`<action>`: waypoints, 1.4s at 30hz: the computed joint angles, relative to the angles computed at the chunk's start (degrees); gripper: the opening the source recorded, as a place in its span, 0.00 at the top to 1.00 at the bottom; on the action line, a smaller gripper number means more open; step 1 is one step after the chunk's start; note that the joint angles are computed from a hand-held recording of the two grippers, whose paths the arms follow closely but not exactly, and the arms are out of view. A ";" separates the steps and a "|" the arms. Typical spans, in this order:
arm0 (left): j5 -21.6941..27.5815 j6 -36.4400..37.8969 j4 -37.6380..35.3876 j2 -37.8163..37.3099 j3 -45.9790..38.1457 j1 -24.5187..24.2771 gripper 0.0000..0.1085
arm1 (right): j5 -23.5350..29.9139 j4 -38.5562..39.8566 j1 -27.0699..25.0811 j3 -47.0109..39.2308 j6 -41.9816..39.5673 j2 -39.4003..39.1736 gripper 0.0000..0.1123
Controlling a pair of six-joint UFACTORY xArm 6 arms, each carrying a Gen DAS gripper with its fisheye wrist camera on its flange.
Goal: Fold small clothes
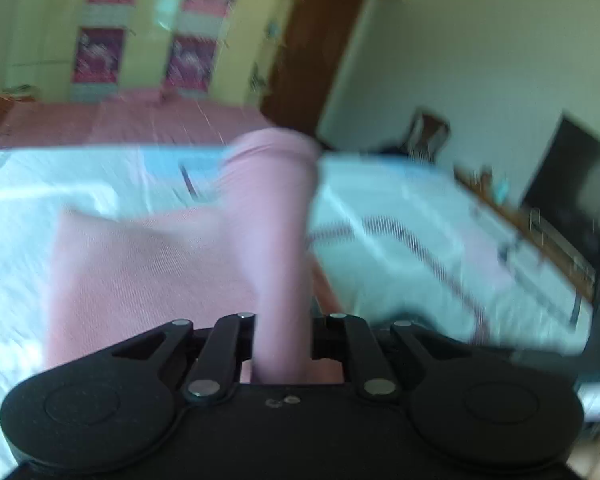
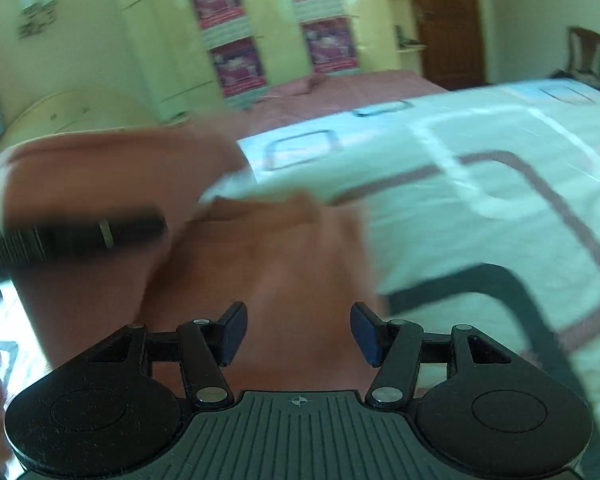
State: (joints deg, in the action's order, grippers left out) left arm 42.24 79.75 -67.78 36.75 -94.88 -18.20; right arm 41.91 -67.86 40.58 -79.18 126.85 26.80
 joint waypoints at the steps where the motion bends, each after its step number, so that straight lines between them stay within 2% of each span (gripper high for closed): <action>1: -1.56 0.05 2.30 -0.32 1.66 -1.01 0.82 | 0.11 -0.09 -0.04 2.10 1.38 -1.51 0.49; 4: -4.76 6.37 0.94 -2.28 6.63 -2.31 0.72 | -0.02 -1.32 -0.10 6.88 4.65 -5.27 0.49; 7: -1.34 7.63 0.68 -5.44 10.33 -1.14 0.61 | -0.56 -4.90 -0.36 9.96 8.81 -8.17 0.49; 10: 2.77 7.77 2.41 -7.35 11.85 0.53 0.60 | -4.78 -11.04 -2.28 11.85 14.19 -10.04 0.49; 13: 3.61 8.33 1.05 -9.36 13.58 2.48 0.59 | -11.17 -14.43 -4.77 10.07 15.20 -8.62 0.49; 16: 1.63 8.65 -2.36 -10.55 13.73 4.34 0.57 | -17.38 -13.83 -7.15 5.88 13.26 -4.26 0.49; 18: -0.58 7.98 -4.23 -10.00 12.51 5.30 0.54 | -19.21 -12.28 -8.10 3.66 11.91 -1.60 0.49; 21: -4.34 4.51 -3.17 -7.23 9.14 5.91 0.54 | -22.14 -11.98 -9.43 1.29 12.26 1.26 0.50; 22: -5.08 2.44 -2.33 -6.11 7.78 6.11 0.54 | -22.07 -11.23 -9.38 0.78 11.69 1.74 0.50; 24: -6.30 -0.59 -1.63 -4.32 5.65 6.23 0.54 | -22.69 -11.66 -9.62 -0.13 11.18 2.51 0.80; 27: -7.07 -3.56 -0.47 -2.51 3.49 6.11 0.54 | -22.76 -10.74 -9.61 -0.85 9.06 2.80 0.87; 29: -7.20 -4.61 -0.41 -1.77 2.59 6.00 0.54 | -21.32 -9.84 -9.16 -1.06 6.97 2.47 0.89; 33: -7.01 -2.49 -2.13 -2.69 3.69 6.21 0.54 | -12.56 -12.96 -6.40 0.38 6.89 -1.07 0.90; 37: -6.42 0.61 -3.76 -3.71 5.60 5.81 0.50 | -6.67 -10.95 -4.12 3.93 6.21 -4.10 0.90; 40: -8.70 2.12 -3.61 -3.60 6.67 4.53 0.47 | -11.09 -6.71 -5.73 4.40 6.04 -2.14 0.90; 42: -10.75 4.95 -3.90 -3.57 7.30 3.78 0.46 | -9.25 -5.08 -5.13 3.63 4.94 -0.90 0.90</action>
